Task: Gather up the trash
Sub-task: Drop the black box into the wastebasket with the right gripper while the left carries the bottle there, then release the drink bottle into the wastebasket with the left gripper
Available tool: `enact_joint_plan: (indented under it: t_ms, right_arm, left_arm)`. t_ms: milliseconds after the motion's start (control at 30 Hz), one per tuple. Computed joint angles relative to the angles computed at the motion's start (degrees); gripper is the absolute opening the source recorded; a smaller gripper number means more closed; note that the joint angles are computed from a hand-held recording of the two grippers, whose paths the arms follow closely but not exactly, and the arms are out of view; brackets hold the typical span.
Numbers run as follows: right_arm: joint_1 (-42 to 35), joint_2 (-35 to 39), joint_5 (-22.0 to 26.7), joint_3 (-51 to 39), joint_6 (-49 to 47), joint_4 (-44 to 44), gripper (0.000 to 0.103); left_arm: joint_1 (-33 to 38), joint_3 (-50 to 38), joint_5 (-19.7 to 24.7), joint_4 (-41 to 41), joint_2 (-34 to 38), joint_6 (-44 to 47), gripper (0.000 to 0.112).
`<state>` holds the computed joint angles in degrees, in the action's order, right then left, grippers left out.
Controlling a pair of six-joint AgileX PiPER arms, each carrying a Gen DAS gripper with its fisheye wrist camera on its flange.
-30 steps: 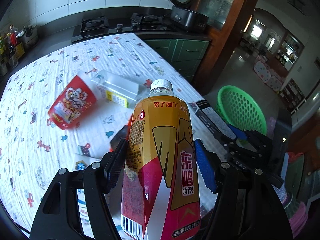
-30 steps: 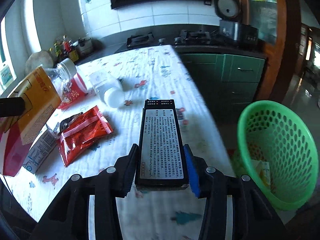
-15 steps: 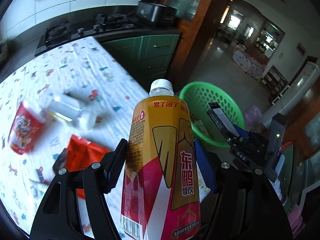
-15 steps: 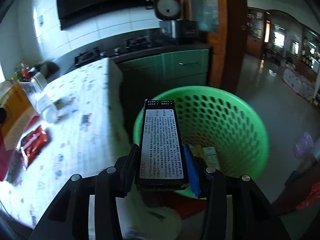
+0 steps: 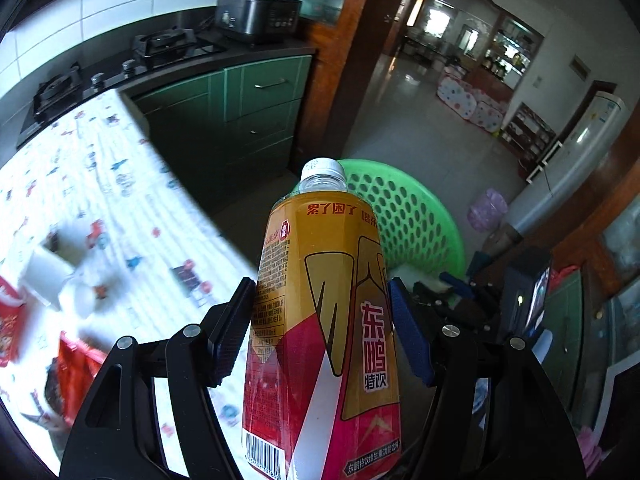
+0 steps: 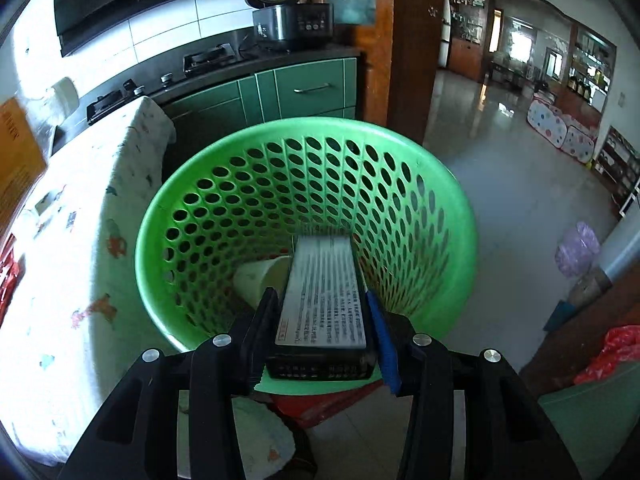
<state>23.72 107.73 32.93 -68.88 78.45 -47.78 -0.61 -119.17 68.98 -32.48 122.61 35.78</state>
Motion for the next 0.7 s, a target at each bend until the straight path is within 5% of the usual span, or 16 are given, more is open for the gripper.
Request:
enact_joint_plan:
  t_ms: [167,700]
  right_arm:
    - [-0.6,-2.1,-2.7,3.2,3.1,-2.8,0.045]
    - [4.8,-11.4,-0.8,14.8,19.0,-17.3,0.053]
  left_arm:
    - [-2.8,-1.5,-1.0,0.2,2.1,-1.4,0.066]
    - [-10.2,-10.5,-1.6,4.4,12.1,-9.6,0.066]
